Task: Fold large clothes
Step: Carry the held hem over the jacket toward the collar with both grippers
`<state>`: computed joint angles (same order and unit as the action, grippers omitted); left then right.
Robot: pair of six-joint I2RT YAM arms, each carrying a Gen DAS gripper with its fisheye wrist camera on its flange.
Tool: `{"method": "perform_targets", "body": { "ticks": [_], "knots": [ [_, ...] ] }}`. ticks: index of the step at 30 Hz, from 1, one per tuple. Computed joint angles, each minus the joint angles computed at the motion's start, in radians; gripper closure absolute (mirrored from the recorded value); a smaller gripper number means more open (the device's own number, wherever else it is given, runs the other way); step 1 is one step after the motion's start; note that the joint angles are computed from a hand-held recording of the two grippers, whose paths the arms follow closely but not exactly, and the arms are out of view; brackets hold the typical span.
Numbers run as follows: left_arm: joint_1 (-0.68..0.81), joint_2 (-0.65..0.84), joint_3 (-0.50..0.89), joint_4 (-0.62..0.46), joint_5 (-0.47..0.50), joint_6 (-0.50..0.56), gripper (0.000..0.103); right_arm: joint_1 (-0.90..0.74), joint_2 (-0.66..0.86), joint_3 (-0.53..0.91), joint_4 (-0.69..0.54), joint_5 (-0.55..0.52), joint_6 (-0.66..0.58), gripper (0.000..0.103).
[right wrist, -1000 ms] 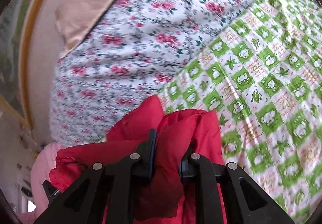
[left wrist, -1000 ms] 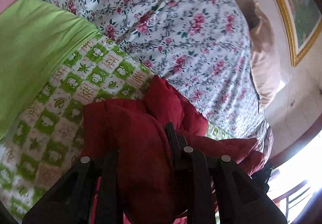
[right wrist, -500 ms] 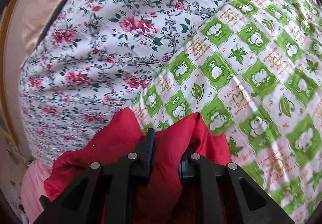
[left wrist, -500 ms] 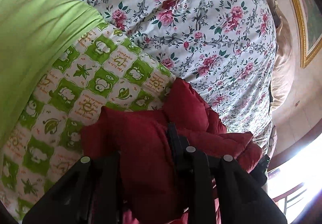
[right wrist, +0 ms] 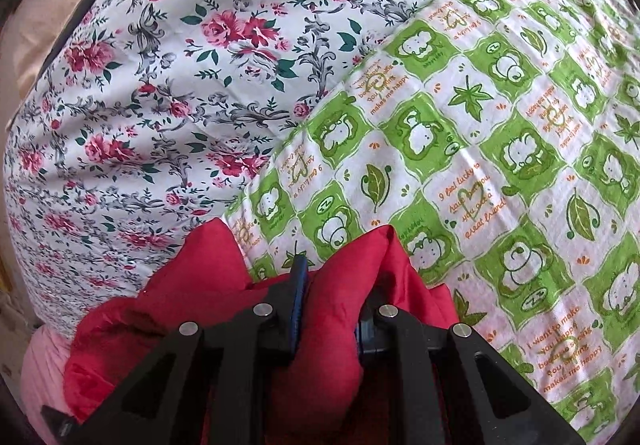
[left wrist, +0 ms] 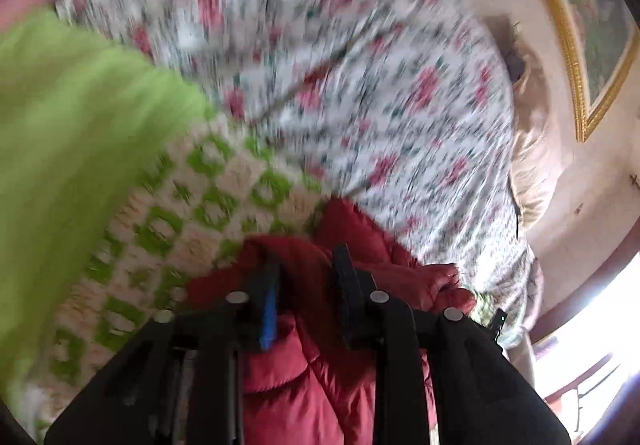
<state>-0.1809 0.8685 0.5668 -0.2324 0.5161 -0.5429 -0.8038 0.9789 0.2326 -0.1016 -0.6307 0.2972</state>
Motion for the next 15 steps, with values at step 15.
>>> {"method": "perform_targets", "body": {
  "ticks": [15],
  "knots": [
    [-0.779,0.212,0.096,-0.001,-0.439,-0.098,0.082,0.078,-0.006,0.118,-0.141,0.027,-0.017,0.076]
  ]
}}
